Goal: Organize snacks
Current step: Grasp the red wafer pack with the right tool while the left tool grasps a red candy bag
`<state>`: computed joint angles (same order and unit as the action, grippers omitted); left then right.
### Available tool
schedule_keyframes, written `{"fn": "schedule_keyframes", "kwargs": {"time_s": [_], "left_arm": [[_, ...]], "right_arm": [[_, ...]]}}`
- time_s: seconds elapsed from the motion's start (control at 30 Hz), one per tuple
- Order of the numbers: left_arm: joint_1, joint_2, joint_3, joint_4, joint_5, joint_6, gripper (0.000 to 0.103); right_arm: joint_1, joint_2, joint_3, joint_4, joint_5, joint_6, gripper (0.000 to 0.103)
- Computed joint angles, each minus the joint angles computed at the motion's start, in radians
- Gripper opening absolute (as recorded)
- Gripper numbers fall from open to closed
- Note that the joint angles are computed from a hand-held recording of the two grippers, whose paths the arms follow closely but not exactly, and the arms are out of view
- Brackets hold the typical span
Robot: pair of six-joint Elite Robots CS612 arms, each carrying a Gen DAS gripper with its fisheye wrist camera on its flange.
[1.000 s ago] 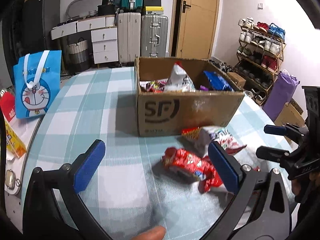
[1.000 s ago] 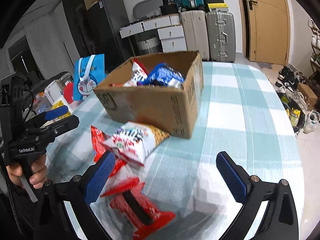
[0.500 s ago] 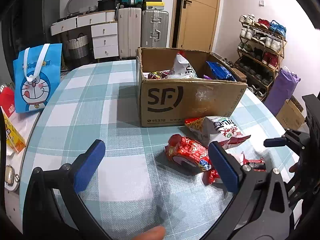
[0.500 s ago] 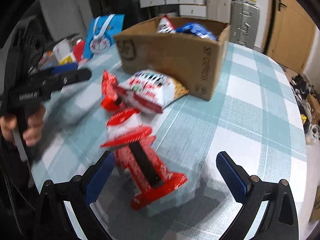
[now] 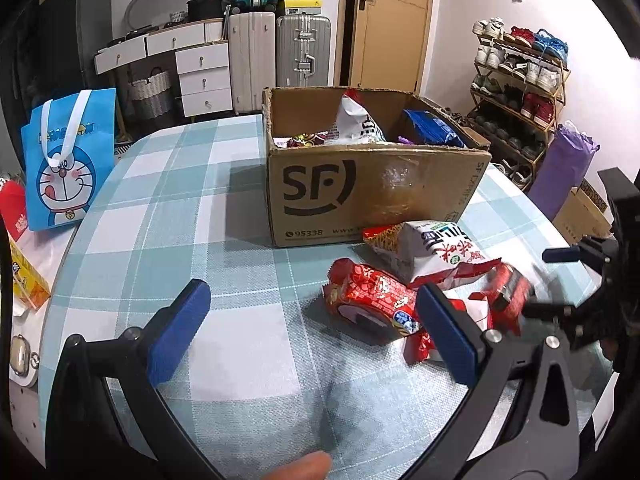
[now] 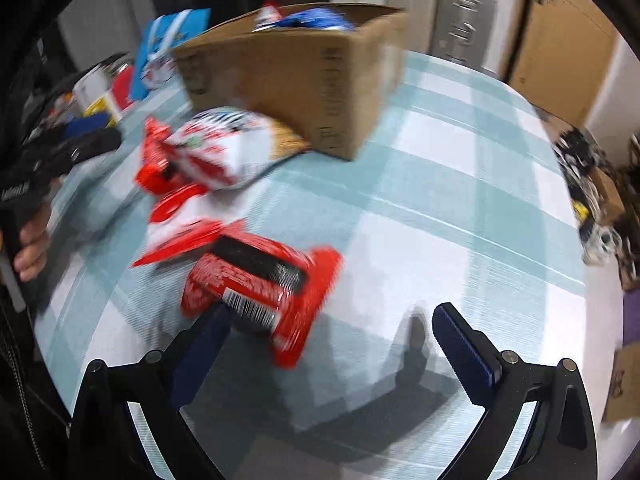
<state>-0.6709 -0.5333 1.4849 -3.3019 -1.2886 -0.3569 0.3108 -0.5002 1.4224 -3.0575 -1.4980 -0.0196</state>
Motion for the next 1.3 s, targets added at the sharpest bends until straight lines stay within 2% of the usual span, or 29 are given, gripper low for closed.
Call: {"fn": "schedule_keyframes", "kwargs": {"time_s": [0.13, 0.4, 0.6, 0.77, 0.9, 1.3], "left_arm": [[-0.001, 0.0, 0.002, 0.005, 0.001, 0.003, 0.103], [0.001, 0.006, -0.007, 0.024, -0.008, -0.002, 0.103], [0.002, 0.007, -0.01, 0.04, -0.031, -0.003, 0.103], [0.009, 0.013, -0.018, 0.047, -0.096, -0.021, 0.103], [0.011, 0.02, -0.029, 0.047, -0.145, -0.029, 0.103], [0.017, 0.057, -0.091, 0.131, -0.148, -0.106, 0.103]], "right_arm": [[-0.008, 0.005, -0.006, -0.017, -0.024, 0.072, 0.103], [-0.012, 0.0, 0.01, -0.084, 0.08, 0.047, 0.102], [0.006, 0.018, -0.019, -0.062, 0.067, 0.049, 0.102], [0.016, 0.034, -0.04, -0.06, 0.029, 0.065, 0.102], [0.012, 0.041, -0.048, -0.077, 0.023, 0.119, 0.102], [0.01, 0.047, -0.052, -0.085, 0.033, 0.122, 0.102]]}}
